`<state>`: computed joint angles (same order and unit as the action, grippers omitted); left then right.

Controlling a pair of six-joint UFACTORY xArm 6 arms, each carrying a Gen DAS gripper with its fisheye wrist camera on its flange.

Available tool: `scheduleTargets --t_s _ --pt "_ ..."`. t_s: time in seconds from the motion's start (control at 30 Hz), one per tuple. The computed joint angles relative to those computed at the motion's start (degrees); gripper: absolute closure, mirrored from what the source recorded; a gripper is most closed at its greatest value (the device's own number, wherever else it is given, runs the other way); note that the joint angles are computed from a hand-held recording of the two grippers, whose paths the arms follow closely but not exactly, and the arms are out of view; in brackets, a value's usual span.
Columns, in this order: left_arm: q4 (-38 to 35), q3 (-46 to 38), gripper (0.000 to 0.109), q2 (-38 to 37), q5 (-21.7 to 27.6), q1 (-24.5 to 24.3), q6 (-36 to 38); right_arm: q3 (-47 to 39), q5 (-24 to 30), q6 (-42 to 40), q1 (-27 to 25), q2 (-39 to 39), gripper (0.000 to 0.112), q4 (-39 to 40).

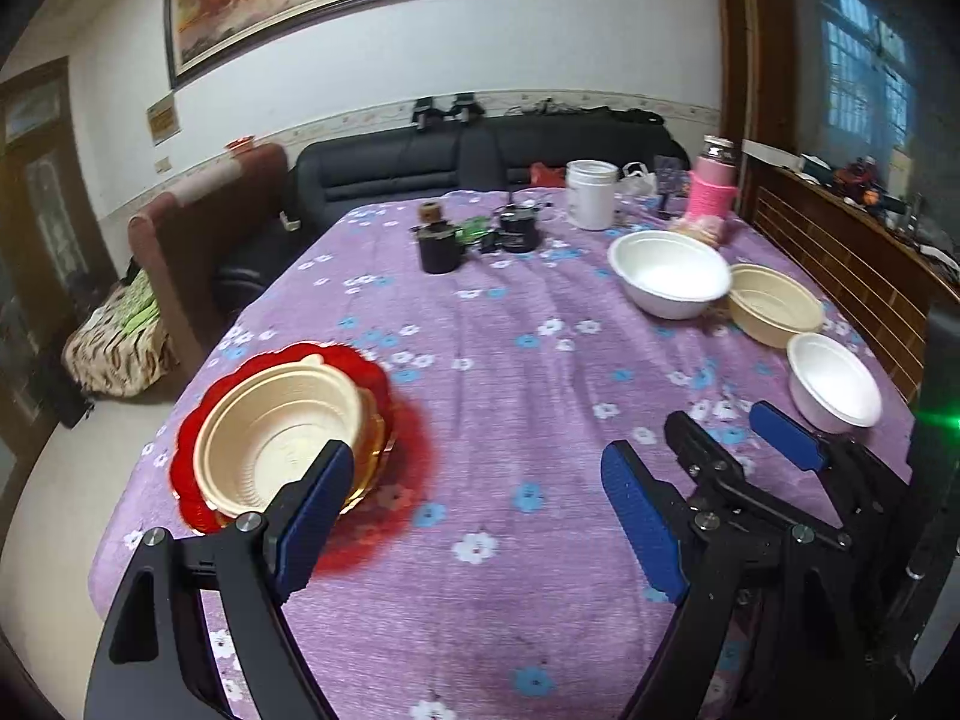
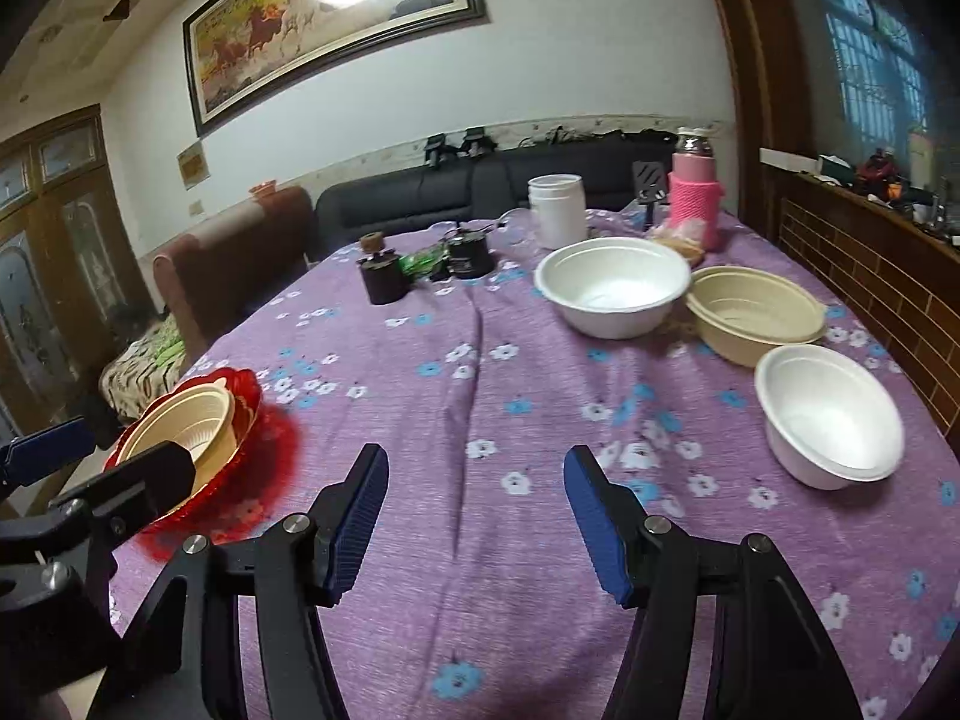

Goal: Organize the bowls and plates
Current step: 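Open both grippers and withdraw them from the stack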

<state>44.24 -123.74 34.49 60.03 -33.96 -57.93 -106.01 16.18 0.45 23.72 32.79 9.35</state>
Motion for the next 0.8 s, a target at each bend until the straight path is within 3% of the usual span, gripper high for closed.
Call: scheduleTargets --t_s 0.8 --pt "-7.48 -11.74 0.024 7.98 2.00 -0.46 7.29 -0.31 2.75 1.88 -1.96 0.69 0.046 0.27"
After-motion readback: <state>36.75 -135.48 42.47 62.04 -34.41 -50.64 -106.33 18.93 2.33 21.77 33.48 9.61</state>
